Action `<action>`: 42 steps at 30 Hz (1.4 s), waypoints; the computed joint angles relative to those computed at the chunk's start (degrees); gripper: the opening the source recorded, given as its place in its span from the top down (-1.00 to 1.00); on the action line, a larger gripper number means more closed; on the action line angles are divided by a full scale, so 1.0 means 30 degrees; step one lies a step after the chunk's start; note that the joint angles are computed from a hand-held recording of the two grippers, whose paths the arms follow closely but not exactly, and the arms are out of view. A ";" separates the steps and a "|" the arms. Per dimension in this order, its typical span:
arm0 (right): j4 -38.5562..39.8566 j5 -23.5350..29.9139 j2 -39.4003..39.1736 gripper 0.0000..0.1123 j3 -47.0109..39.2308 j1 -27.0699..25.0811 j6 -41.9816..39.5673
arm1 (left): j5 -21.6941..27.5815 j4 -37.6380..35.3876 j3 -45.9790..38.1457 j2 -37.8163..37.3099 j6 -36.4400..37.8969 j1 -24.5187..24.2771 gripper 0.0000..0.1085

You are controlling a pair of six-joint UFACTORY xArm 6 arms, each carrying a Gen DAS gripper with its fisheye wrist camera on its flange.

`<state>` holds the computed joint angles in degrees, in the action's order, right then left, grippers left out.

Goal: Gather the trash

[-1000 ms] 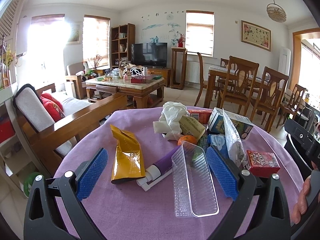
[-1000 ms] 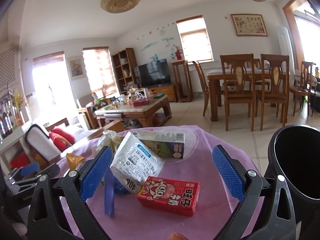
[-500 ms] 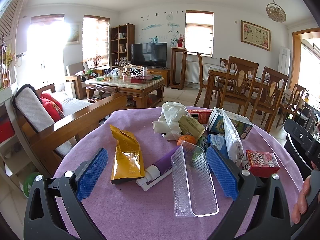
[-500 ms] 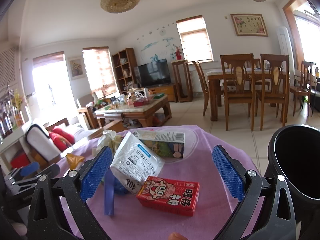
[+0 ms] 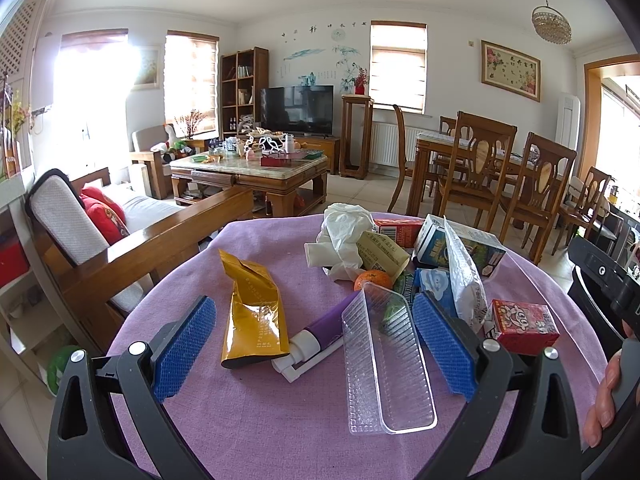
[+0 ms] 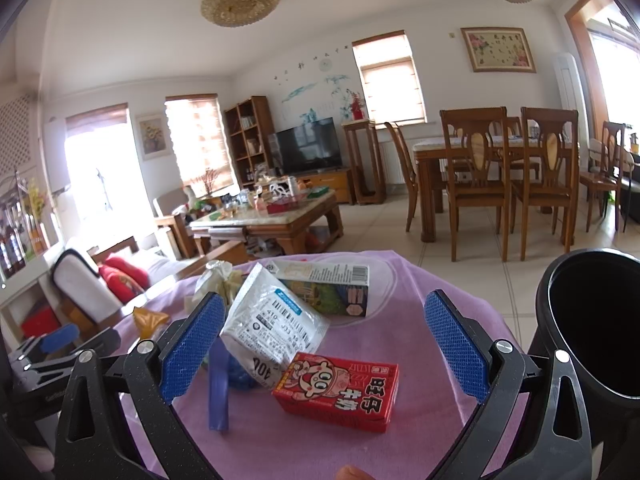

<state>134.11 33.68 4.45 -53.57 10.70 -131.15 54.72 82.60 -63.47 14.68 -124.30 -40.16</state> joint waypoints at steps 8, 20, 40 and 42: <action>-0.0008 0.0006 -0.0002 -0.76 0.0012 0.0009 0.0024 | 0.0020 -0.0003 -0.0012 0.0010 0.0000 -0.0007 -0.80; -0.0351 0.0038 0.0051 -0.76 -0.0050 -0.0064 0.0542 | -0.0012 -0.0012 -0.0003 0.0006 -0.0006 0.0006 -0.80; -1.9428 0.0563 0.4186 -0.75 -0.4679 -0.1042 0.9988 | -1.1175 0.3395 0.3812 -0.2663 -0.4094 0.4779 -0.80; -1.9660 0.0649 0.4784 -0.69 -0.4946 -0.1007 0.9699 | -1.1799 0.2802 0.2905 -0.1894 -0.2973 0.4636 -0.80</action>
<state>75.13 35.63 18.80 -68.41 7.68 -102.05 19.32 91.01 -54.76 9.00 -133.22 -26.25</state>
